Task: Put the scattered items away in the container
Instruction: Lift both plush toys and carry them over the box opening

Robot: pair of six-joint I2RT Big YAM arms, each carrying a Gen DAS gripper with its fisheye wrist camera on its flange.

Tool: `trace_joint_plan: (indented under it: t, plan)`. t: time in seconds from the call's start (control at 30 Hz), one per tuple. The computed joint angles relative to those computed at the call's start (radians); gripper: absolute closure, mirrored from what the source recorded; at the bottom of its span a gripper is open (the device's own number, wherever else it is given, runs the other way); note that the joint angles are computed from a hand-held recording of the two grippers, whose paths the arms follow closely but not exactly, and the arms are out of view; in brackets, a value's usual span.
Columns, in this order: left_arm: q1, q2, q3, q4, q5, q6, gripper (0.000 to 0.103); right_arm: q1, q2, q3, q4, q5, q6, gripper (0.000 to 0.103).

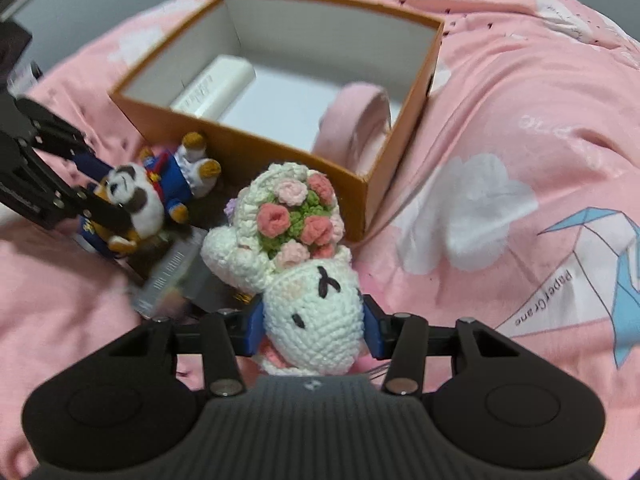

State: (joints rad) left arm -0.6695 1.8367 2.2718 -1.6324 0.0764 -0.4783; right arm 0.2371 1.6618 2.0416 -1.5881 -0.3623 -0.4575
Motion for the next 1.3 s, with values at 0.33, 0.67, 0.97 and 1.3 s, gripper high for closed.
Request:
trace_joint_plan:
  t: [0.33,0.67,0.97,1.3]
  plan:
    - [0.023,-0.054,0.053,0.074,-0.001,-0.046,0.043,-0.004,-0.032,0.069,0.054,-0.148,0.186,0.052]
    - [0.081,-0.007,0.156,0.178,-0.123,-0.144,0.043,0.097,0.072,0.216,0.224,-0.122,0.508,0.051]
    - [0.144,0.063,0.130,0.212,-0.145,-0.224,0.044,0.159,0.232,0.352,0.175,-0.001,0.689,0.051]
    - [0.158,0.210,0.311,-0.042,-0.102,-0.131,0.044,0.195,0.391,0.546,-0.034,0.059,0.609,0.051]
